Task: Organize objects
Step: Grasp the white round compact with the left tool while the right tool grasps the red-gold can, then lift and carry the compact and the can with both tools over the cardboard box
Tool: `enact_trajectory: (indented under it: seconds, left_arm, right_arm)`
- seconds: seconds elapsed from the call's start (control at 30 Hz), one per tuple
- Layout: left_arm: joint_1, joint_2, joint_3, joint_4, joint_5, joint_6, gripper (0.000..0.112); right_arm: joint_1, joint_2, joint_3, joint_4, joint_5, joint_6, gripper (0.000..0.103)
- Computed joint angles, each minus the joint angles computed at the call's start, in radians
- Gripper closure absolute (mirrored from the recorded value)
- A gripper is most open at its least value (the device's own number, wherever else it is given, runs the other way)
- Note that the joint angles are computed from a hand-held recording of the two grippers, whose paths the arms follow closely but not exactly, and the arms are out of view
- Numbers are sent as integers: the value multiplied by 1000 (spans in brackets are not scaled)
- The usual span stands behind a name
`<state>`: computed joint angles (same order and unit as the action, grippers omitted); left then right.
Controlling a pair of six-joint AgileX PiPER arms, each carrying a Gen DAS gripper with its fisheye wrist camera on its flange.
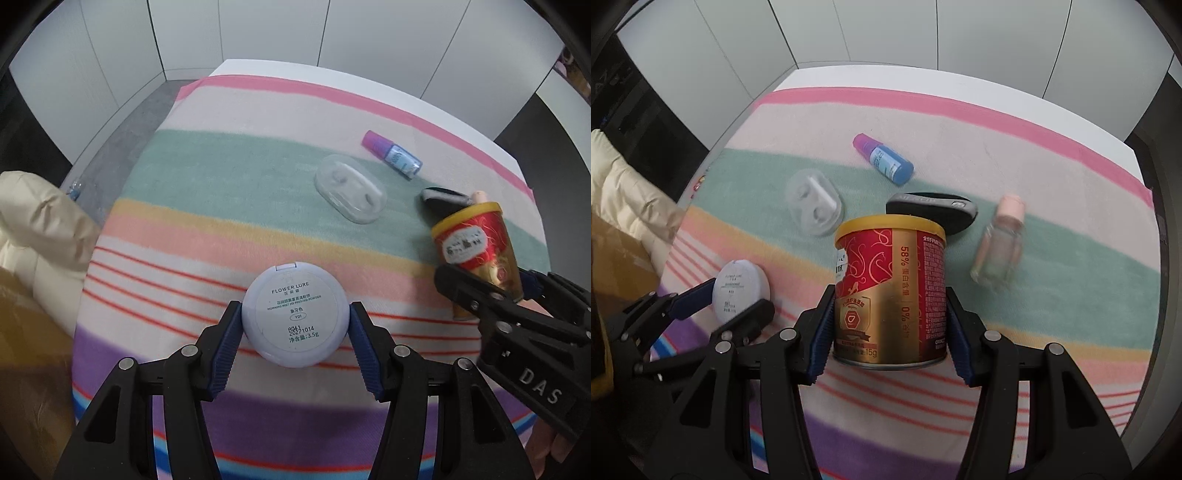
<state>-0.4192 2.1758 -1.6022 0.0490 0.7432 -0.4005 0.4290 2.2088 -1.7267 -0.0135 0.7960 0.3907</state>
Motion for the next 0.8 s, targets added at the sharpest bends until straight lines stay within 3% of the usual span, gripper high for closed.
enact_trajectory:
  seconds: [0.43,0.8]
  left_arm:
    - [-89,-302,212,56,-6,-82,55]
    - [-203,-549,329,111,30,-196,55]
  right_arm:
    - [19,-367,344,-48,-47,94,47]
    - [96,-670,487,-168,77,236,47]
